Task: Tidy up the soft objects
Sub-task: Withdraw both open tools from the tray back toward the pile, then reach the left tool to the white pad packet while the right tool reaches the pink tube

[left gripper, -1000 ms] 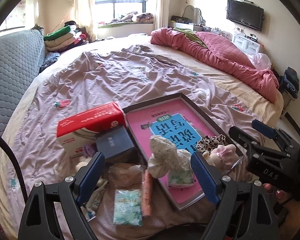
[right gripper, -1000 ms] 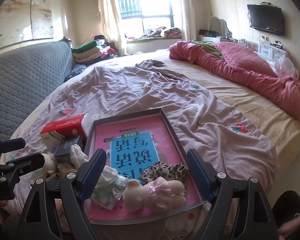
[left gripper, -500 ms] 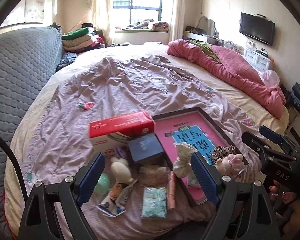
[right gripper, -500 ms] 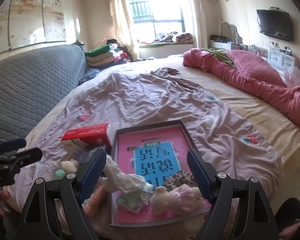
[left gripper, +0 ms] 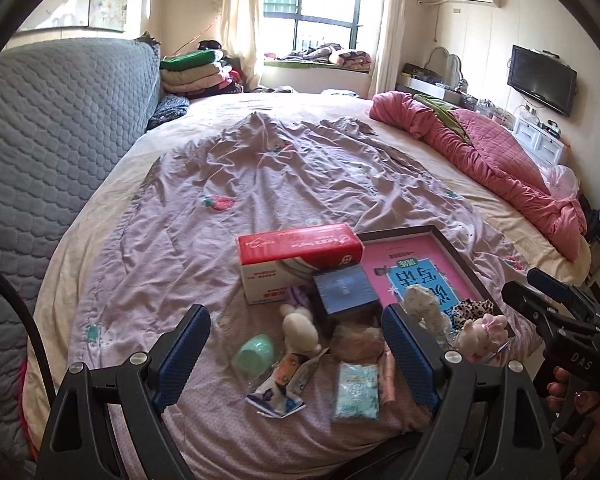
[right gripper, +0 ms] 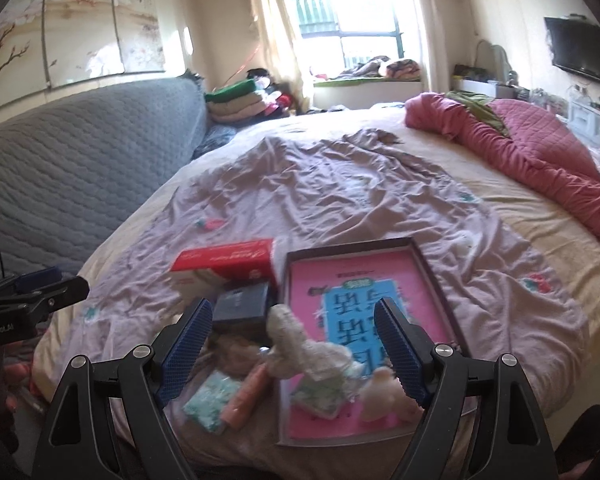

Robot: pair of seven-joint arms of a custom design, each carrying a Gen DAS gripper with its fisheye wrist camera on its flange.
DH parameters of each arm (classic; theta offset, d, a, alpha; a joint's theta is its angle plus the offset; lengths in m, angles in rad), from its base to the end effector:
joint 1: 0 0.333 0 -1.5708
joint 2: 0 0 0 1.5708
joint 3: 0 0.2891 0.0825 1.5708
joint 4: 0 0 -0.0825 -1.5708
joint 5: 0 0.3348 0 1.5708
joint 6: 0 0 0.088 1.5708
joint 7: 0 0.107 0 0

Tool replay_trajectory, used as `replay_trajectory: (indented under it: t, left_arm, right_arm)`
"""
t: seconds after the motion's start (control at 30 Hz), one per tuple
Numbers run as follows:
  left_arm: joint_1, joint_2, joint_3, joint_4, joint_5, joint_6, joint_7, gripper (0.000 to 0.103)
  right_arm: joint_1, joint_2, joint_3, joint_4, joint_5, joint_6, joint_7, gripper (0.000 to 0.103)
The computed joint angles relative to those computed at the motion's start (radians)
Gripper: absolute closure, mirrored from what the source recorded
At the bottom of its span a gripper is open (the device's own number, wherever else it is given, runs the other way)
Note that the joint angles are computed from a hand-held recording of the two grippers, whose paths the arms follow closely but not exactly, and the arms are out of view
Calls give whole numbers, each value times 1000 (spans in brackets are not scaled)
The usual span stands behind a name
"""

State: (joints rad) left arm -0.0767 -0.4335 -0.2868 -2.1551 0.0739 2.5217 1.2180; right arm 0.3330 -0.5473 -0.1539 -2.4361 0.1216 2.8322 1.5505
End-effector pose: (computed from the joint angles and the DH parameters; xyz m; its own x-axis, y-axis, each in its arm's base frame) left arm 0.4024 -0.1813 0.6407 -0.1023 -0.9929 0.0601 -0.6981 0.0286 -0.7154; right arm 0.4008 0.0535 0.6011 0.1707 -0.9692 -0.1778 -0.6096 0.0379 -0.7918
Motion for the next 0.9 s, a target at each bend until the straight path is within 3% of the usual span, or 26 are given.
replay_trajectory:
  t: [0.33,0.9]
  left_arm:
    - [28,-53,32,-66,-15,8,20,15]
    - [32,-72,52,-173,-88,28,87,14]
  right_arm:
    - [56,13,7,13,45,-28,-21,19]
    - [83,50,53,-20,59,-64,-52,19]
